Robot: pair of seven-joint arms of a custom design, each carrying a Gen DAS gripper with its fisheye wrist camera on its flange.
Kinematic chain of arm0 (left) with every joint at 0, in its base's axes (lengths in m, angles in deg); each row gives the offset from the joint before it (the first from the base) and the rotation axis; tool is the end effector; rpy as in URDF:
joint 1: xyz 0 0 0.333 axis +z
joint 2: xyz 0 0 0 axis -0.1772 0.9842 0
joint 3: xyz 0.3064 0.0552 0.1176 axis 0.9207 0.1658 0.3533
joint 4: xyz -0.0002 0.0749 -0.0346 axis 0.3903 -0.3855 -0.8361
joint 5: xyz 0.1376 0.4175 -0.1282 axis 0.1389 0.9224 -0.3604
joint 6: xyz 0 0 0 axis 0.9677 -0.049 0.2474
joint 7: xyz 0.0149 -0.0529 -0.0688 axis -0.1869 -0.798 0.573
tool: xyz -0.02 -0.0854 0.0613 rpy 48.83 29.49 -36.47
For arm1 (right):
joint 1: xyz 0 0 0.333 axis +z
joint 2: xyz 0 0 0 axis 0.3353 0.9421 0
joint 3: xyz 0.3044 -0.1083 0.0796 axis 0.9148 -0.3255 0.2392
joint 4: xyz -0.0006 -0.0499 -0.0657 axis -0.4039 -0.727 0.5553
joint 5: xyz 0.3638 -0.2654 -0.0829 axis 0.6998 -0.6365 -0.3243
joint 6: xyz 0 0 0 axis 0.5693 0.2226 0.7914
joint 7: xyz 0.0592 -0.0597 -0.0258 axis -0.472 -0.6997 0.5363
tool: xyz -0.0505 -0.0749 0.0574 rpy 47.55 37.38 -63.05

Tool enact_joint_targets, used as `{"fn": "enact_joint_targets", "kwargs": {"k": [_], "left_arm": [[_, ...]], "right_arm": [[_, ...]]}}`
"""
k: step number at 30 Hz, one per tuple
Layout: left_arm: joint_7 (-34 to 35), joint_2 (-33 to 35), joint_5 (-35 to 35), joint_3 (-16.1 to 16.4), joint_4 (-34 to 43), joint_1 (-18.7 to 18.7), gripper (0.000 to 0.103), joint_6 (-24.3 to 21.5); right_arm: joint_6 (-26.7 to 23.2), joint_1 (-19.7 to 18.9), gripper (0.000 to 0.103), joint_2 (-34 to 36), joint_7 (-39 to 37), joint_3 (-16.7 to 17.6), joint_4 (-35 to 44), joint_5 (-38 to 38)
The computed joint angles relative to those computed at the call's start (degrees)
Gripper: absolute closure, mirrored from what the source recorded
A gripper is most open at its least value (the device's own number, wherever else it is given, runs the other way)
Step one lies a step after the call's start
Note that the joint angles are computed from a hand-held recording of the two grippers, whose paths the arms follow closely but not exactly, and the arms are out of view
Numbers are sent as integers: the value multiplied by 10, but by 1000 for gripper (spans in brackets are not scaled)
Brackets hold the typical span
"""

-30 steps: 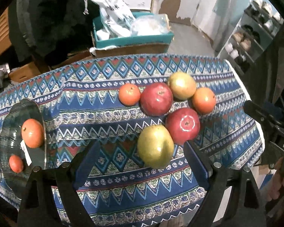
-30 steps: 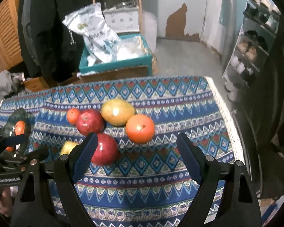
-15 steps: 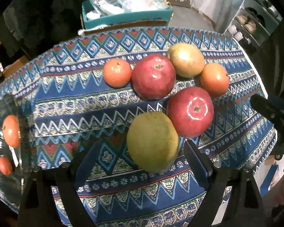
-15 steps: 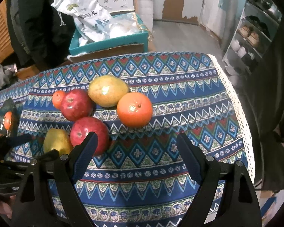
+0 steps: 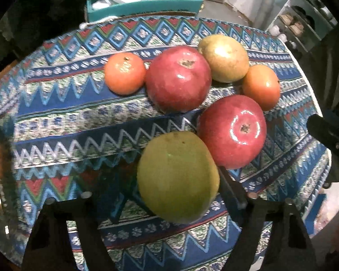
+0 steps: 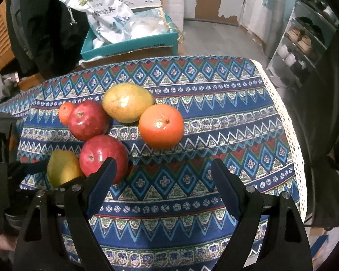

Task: Organize fruits
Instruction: 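Grasp the large green pear with the left tool while the right tool grasps a red apple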

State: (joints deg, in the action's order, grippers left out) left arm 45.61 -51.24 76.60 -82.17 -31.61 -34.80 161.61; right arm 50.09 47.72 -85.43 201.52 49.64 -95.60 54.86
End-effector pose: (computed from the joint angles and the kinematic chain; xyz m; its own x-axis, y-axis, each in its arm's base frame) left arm 0.5091 -0.4674 0.3246 -0.5264 -0.8318 0.1761 -0.8389 0.4745 -0.2668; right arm 0.4047 0.3697 0.3863 -0.3482 -0.9366 -0.0394 -0.8206 0.3248 -0.4703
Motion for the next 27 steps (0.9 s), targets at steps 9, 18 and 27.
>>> {"fn": "enact_joint_targets", "kwargs": {"k": [9,18,27], "left_arm": [[4,-9,-3,1,-13,-5,37,7],[-27,-47,27,20,-41,11,37,19],[-41,-60,30,26,-60,31,37,19]], "right_arm": [[13,2,18,14,-11,-4,7,3],[80,4,18,44,-27,-14,19,8],[128,16,18,112,-82,-32,63,55]]}}
